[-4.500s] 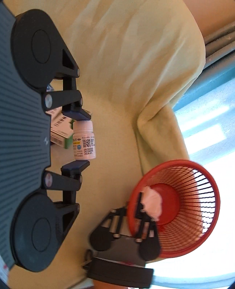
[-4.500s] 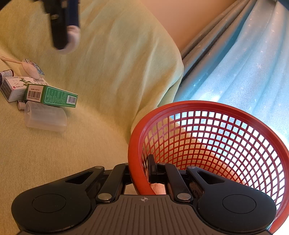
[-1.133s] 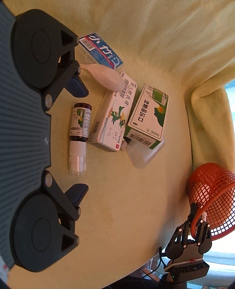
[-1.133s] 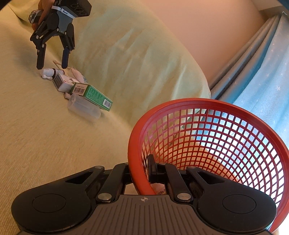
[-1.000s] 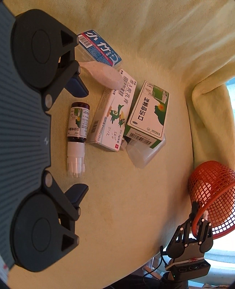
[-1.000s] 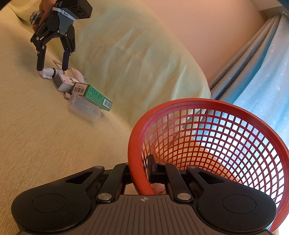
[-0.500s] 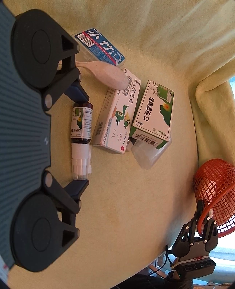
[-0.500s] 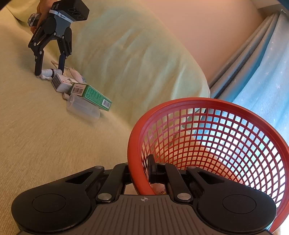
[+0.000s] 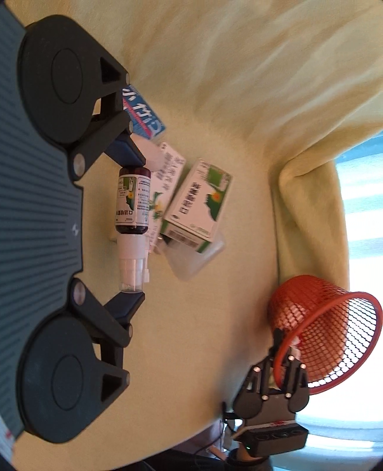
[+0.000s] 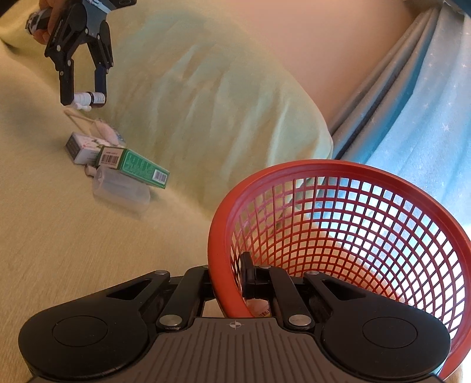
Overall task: Organize objects
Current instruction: 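Carry the dropper bottle into the basket and open the left gripper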
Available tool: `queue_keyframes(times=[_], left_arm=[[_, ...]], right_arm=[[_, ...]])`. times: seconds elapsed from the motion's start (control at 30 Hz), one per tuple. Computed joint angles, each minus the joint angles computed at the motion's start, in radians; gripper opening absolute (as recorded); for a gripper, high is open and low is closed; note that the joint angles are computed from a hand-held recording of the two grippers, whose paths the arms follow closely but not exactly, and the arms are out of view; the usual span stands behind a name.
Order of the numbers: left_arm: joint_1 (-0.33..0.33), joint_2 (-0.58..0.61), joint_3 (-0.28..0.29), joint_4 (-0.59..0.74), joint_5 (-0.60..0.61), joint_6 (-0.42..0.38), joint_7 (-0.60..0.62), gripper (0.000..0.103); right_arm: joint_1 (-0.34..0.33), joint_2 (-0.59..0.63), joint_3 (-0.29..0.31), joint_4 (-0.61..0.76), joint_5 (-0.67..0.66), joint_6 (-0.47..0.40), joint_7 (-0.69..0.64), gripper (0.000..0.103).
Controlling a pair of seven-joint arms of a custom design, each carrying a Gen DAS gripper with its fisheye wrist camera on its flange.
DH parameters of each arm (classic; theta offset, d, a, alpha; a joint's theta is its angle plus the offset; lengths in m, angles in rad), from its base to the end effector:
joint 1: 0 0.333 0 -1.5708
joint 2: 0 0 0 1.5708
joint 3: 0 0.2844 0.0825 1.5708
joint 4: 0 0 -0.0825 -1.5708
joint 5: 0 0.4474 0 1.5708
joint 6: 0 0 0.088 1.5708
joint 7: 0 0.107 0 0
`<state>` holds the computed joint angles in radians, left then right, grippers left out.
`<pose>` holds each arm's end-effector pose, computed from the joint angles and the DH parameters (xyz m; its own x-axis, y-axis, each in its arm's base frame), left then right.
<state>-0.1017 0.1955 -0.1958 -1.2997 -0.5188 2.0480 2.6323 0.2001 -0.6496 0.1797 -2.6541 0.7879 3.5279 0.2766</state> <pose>0.6710 -0.2178 0.6777 -0.9138 -0.3797 -0.1439 -0.1856 0.7058 -0.6837 0.4279 0.0861 0.5512 0.1227 -0.7635 0.6340 -0.0613 -0.6434 -0.7630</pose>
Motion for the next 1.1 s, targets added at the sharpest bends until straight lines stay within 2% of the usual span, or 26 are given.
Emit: queue_keyframes(times=[0.3,0.6,0.9,1.1], left_arm=[[-0.027,-0.06,-0.017,-0.026,-0.077,0.055,-0.043,0.086],[-0.085,-0.033,-0.047,0.035,-0.09,0.11,-0.091,0.086],[-0.162,0.077,-0.084,0.212,-0.022,0.104,-0.134,0.086],[-0.224,0.148,-0.091,0.305,0.068,0.129,-0.198,0.086]], right_arm=[[-0.056,0.02,0.07,0.045,0.1,-0.016,-0.035,0.003],[-0.058,0.048,0.091,0.081,0.185,0.003,-0.077,0.003],[-0.02,0.065,0.068,0.113,0.264,0.013,-0.143,0.003],[0.014,0.073,0.041,0.118,0.276,0.028,-0.165,0.003]])
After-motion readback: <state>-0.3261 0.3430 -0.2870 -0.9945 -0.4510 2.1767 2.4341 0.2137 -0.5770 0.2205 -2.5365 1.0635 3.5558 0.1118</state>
